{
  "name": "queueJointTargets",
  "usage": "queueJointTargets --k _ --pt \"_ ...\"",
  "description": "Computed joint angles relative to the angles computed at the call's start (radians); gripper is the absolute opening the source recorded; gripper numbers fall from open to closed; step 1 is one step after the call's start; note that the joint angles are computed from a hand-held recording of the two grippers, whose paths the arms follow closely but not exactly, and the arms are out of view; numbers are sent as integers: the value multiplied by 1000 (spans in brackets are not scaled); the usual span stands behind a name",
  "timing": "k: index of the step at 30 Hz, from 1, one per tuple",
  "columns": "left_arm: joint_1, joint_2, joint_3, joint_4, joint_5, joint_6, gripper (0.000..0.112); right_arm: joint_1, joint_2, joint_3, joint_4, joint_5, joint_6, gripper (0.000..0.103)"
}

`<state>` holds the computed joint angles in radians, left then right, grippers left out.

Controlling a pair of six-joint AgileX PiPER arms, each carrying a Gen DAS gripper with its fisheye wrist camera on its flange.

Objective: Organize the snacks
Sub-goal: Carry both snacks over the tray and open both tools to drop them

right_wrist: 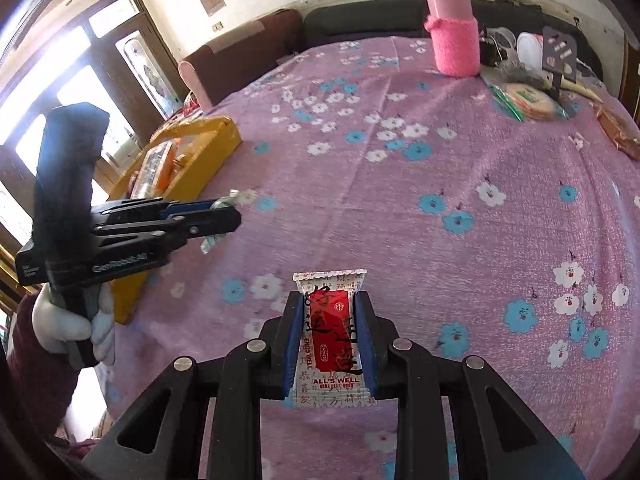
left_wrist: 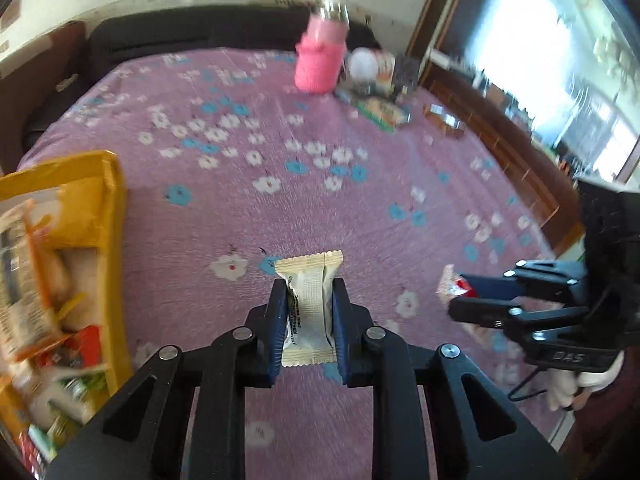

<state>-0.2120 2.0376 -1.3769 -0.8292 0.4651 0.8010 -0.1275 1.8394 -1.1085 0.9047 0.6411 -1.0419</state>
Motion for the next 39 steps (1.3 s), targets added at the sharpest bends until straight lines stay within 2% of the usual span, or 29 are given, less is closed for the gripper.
queueJointTargets --k 2,5,10,13,15,20,25,28,31,33,36,39 --pt "40 -73 88 -145 -3 136 18 20 -27 6 -3 1 23 26" --pt "105 -172 212 -283 -18 270 18 61 -63 2 -16 7 74 26" --pt "243 -291 360 -406 -55 371 19 174 -90 -60 -28 42 176 26" --pt "319 -338 428 -425 -131 402 19 279 -58 -141 -47 46 255 26" --pt "362 -343 447 -391 -182 382 19 354 -7 -220 -74 45 322 26" --pt "461 -284 437 -351 -207 360 19 494 173 -469 -184 70 527 26" --pt "516 -225 408 -390 -186 404 19 572 367 -750 -375 102 766 26" --pt "553 -213 407 -468 -142 488 20 591 463 -897 -484 127 903 26" --pt "572 -210 398 -492 -110 515 32 599 538 -1017 -588 152 1017 30" --pt "577 -230 418 -536 -112 562 48 600 559 -1044 -637 146 1082 31" --pt "583 -254 442 -581 -110 591 60 584 546 -1021 -596 120 1077 35" --pt "580 -281 460 -577 -122 570 65 588 481 -929 -608 49 1072 39"
